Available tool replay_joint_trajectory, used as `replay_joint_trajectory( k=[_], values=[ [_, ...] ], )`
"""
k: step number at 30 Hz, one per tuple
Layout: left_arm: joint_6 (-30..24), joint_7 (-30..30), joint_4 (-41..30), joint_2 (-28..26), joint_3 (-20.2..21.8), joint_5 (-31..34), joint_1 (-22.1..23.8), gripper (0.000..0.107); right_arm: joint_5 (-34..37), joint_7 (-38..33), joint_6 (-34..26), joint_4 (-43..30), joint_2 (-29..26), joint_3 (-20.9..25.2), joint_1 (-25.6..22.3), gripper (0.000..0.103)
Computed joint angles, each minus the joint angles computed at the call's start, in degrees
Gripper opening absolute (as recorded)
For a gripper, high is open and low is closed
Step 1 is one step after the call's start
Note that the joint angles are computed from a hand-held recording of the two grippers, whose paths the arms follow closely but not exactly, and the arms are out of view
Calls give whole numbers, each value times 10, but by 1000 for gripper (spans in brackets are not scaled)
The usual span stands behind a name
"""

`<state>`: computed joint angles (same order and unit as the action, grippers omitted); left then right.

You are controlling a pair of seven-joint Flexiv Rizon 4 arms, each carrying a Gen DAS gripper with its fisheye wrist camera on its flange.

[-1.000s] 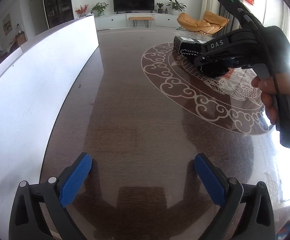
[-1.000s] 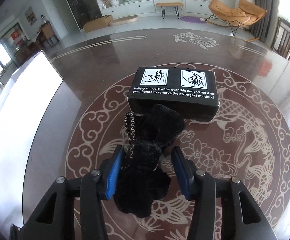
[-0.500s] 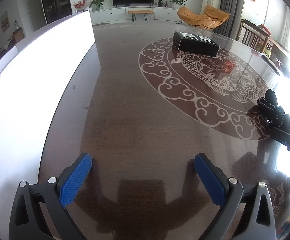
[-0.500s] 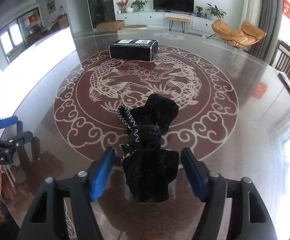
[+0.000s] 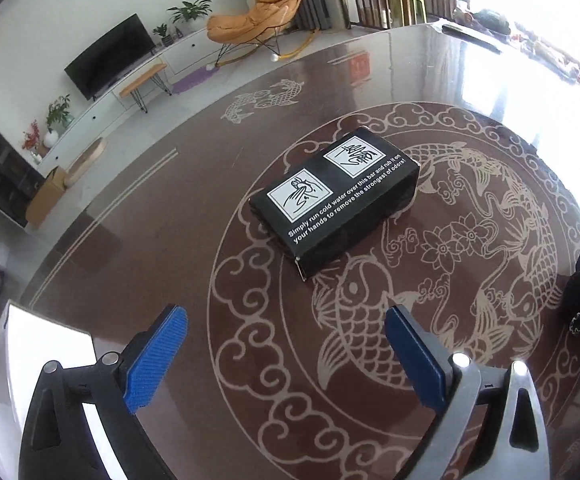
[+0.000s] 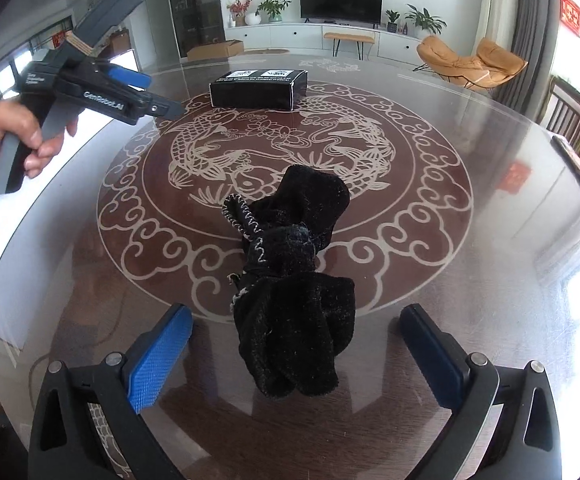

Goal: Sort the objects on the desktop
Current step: 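Close the left tool on the black soap box while the right tool holds the scrunchie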

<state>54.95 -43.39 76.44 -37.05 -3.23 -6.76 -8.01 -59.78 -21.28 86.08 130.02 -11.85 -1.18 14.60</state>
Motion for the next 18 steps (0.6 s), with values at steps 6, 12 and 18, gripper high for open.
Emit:
replay_joint_trajectory(
  k=[6, 12, 18],
  values=[
    [-101, 35, -152, -84, -28, -30, -1, 95, -13, 17, 35, 5, -1, -14, -1, 103],
    [-108, 89, -190, -118, -38, -38, -14, 95, -24, 32, 53, 6, -4, -32, 8, 103],
    [-54, 33, -109, -79, -56, -112, 5, 61, -19, 29, 42, 1, -6, -28, 12, 103]
  ],
)
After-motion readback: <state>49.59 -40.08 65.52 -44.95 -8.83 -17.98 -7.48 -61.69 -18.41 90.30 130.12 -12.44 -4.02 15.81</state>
